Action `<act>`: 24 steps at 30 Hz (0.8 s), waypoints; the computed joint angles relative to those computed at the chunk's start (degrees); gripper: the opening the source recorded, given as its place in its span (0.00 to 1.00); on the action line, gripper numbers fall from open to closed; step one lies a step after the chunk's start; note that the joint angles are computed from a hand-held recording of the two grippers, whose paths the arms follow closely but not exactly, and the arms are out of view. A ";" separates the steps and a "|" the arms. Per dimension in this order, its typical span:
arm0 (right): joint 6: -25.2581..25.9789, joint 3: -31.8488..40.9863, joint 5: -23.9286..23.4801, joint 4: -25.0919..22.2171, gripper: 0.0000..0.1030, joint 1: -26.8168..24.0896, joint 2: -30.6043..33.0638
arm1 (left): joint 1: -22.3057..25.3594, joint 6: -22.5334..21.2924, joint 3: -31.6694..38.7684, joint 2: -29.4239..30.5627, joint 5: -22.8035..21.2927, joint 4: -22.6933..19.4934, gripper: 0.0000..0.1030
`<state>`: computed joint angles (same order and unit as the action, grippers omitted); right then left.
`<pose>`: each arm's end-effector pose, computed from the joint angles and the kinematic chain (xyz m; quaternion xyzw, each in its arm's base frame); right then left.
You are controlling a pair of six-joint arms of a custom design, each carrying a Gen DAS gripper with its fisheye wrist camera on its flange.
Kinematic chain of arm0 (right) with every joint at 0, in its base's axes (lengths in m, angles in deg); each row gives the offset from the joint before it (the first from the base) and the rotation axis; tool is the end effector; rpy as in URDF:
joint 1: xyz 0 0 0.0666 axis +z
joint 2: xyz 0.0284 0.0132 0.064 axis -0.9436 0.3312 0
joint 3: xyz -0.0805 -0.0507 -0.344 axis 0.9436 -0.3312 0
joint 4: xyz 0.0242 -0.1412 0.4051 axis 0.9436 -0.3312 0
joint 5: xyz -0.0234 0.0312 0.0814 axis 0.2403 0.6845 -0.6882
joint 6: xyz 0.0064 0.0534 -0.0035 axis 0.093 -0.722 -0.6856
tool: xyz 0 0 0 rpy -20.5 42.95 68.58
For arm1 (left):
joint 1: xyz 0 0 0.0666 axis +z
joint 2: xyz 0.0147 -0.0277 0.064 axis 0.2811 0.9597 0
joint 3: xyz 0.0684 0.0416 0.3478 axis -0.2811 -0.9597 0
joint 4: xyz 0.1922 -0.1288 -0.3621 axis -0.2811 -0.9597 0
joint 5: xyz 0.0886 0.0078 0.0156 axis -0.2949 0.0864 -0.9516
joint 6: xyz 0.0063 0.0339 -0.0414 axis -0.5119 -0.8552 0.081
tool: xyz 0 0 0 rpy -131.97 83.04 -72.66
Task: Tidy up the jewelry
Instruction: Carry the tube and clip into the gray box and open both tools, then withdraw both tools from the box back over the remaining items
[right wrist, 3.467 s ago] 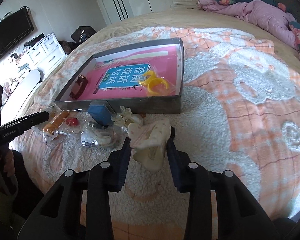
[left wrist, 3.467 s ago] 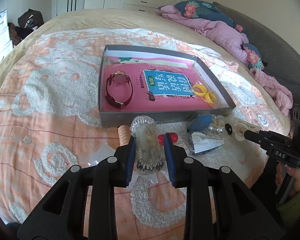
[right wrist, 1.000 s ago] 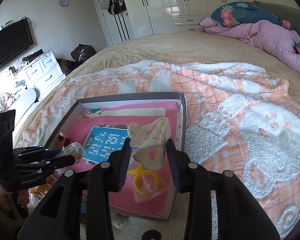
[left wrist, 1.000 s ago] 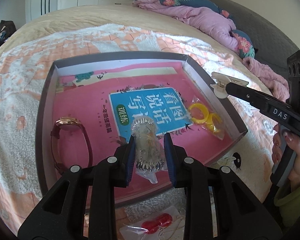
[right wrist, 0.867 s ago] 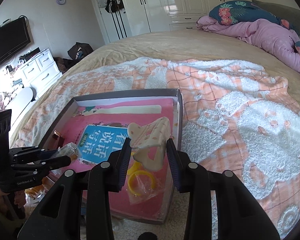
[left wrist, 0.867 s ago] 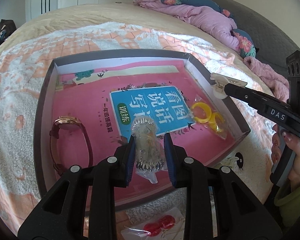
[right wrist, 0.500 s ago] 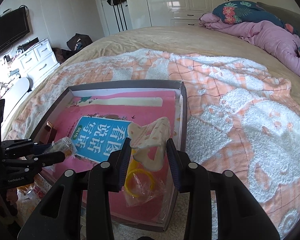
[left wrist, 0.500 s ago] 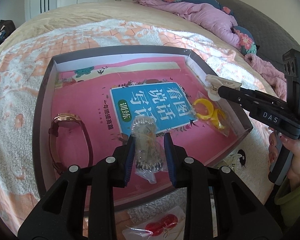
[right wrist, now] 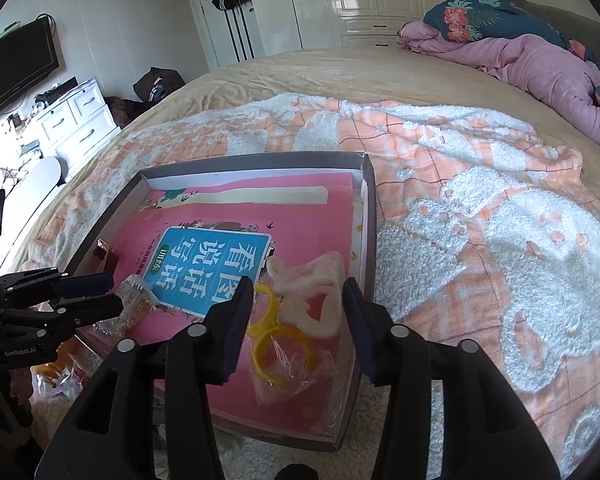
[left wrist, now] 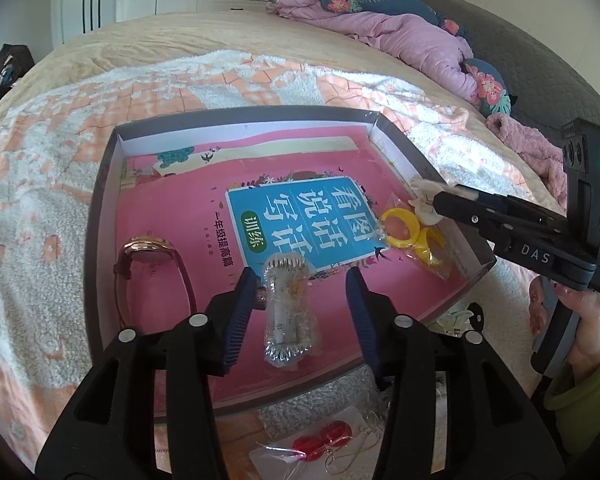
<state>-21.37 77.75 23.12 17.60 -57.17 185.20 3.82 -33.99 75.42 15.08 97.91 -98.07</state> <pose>0.6140 0.1443 0.3891 0.0642 0.9155 0.0822 0.3885 0.6299 -0.1546 0.3768 0.2527 0.9030 -0.1946 0.2877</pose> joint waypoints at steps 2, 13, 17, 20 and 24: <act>-0.48 -0.68 0.15 0.37 0.50 -0.01 -0.60 | 0.18 0.25 -0.04 -0.30 -0.10 0.23 0.50; -1.77 -4.82 0.81 4.04 0.75 0.45 -5.12 | 1.85 2.71 -2.04 -4.54 0.17 3.08 0.91; -2.46 -6.13 1.00 5.07 0.80 0.84 -6.83 | 2.56 4.12 -2.84 -5.98 -0.47 4.18 0.91; -2.68 -7.11 1.06 5.84 0.83 1.22 -8.25 | 3.29 5.24 -3.21 -6.72 -0.61 4.28 0.91; -2.69 -8.51 0.89 6.68 0.86 1.84 -10.17 | 4.36 6.44 -4.48 -8.33 -1.02 5.53 0.91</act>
